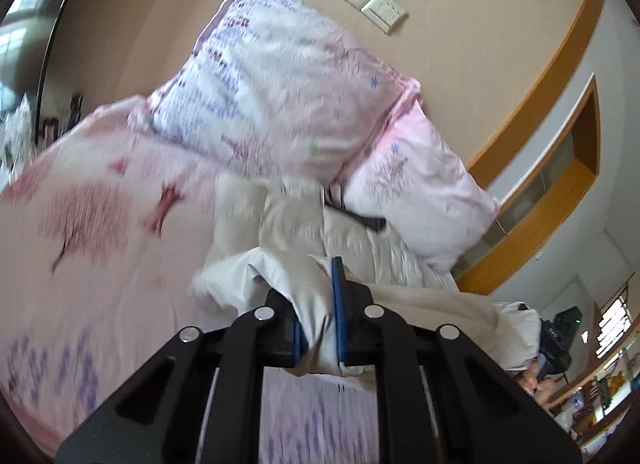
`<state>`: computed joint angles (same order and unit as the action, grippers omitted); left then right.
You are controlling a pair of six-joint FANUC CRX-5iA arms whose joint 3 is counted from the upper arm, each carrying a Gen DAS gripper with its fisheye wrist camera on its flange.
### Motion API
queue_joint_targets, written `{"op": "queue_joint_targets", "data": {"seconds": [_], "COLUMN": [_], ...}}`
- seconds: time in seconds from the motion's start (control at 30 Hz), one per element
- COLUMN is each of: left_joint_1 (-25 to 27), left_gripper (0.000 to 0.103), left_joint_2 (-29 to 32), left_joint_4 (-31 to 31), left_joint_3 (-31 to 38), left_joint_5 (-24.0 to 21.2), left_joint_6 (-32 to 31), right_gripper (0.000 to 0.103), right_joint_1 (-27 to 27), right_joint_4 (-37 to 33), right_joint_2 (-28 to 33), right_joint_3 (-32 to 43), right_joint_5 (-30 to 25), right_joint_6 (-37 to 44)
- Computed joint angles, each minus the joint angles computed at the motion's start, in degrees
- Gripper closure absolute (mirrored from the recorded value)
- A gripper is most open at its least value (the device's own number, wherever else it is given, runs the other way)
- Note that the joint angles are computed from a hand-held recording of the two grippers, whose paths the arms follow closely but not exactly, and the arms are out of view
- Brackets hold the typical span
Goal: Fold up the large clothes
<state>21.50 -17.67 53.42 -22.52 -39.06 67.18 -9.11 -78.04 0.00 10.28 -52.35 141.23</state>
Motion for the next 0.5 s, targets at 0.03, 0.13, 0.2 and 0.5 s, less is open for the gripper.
{"op": "queue_joint_targets", "data": {"seconds": [0.03, 0.13, 0.2, 0.5], "left_joint_1": [-0.13, -0.46, -0.41, -1.01], "left_gripper": [0.091, 0.091, 0.091, 0.091], "left_joint_2": [1.77, 7.65, 11.85, 30.83], "left_joint_4": [-0.81, -4.09, -6.41, -21.03], "left_joint_3": [2.05, 8.98, 14.03, 39.07], "left_joint_5": [0.09, 0.05, -0.57, -8.74], "left_joint_6": [0.77, 4.05, 6.51, 22.34], "right_gripper": [0.085, 0.085, 0.085, 0.085], "right_joint_1": [1.42, 4.94, 6.80, 17.00], "right_joint_4": [1.50, 6.07, 8.94, 39.28], "right_joint_2": [0.84, 3.34, 5.28, 21.93], "right_joint_3": [1.96, 6.92, 10.01, 31.41], "right_joint_5": [1.81, 6.05, 8.10, 11.20], "right_joint_6": [-1.52, -6.59, -9.88, -45.79]}}
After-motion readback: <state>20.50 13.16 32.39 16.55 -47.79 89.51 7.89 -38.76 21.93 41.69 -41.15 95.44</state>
